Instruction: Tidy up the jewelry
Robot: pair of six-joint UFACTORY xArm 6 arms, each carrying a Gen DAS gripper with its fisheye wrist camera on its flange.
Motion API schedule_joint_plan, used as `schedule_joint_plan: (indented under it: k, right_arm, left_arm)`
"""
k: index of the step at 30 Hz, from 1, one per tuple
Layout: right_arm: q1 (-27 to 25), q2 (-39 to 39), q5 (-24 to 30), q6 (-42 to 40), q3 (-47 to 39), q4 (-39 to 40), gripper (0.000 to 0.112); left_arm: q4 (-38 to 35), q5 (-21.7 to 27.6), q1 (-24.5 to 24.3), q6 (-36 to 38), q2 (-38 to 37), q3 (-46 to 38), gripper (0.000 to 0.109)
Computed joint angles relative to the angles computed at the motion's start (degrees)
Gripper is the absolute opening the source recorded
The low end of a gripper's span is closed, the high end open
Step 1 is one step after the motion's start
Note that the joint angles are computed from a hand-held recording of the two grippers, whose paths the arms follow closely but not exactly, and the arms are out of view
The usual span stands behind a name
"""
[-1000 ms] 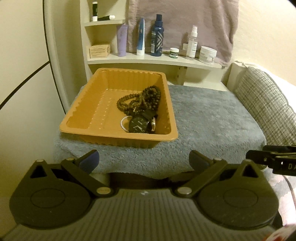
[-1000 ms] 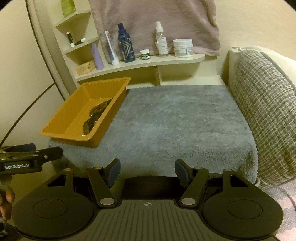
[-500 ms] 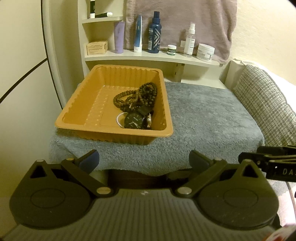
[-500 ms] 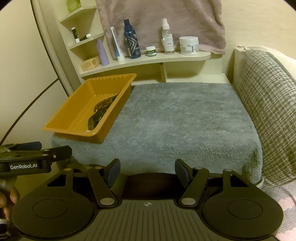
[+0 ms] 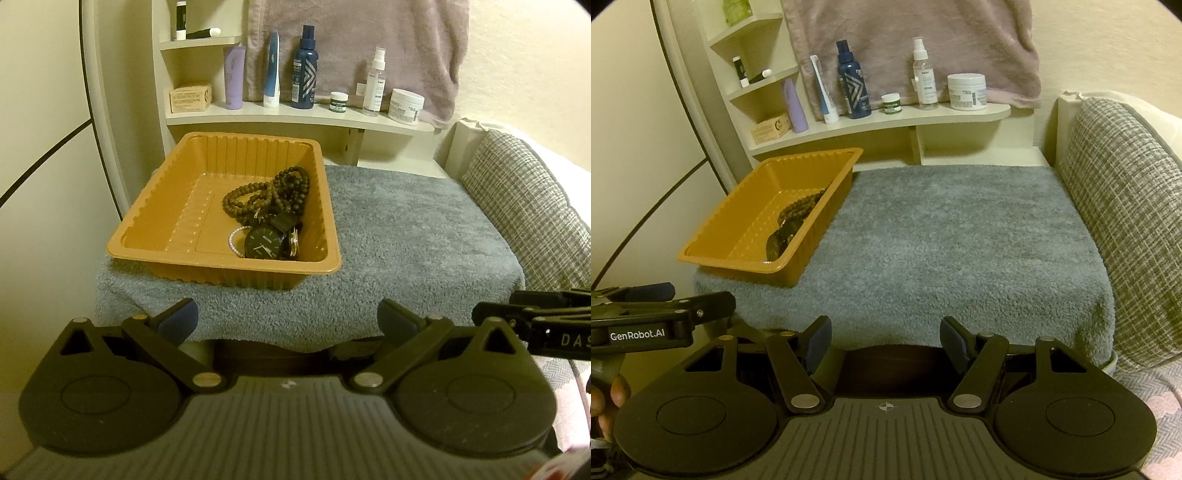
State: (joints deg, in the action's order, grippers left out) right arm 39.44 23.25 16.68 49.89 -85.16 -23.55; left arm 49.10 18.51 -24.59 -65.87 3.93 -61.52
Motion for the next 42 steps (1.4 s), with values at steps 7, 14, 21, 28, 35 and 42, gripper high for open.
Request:
schedule_joint_plan:
  k: [7, 14, 21, 28, 35, 42]
  right_arm:
    - [0.0, 0.0, 0.0, -0.1, 0.0, 0.1, 0.065]
    - [0.1, 0.0, 0.0, -0.1, 0.0, 0.1, 0.065]
    - [0.1, 0.1, 0.3, -0.2, -0.3, 0.4, 0.065]
    - [0.0, 0.1, 0.2, -0.3, -0.2, 0.4, 0.065]
    - [0.0, 0.1, 0.1, -0.3, -0.2, 0.4, 0.065]
    - [0.0, 0.1, 0.1, -0.5, -0.2, 0.6, 0.065]
  left_arm:
    - [-0.1, -0.1, 0.0, 0.1, 0.0, 0.0, 0.102]
    - [0.2, -0.2, 0.1, -0.1, 0.0, 0.1, 0.102]
    - [-0.8, 0.0, 0.0, 1.0, 0.0, -0.3, 0.102]
    - [0.5, -0.3, -0.1, 0.0, 0.0, -0.1, 0.102]
    - [0.4, -0.3, -0.1, 0.0, 0.0, -0.2, 0.102]
    - [0.5, -0.3, -0.1, 0.0, 0.1, -0.2, 0.102]
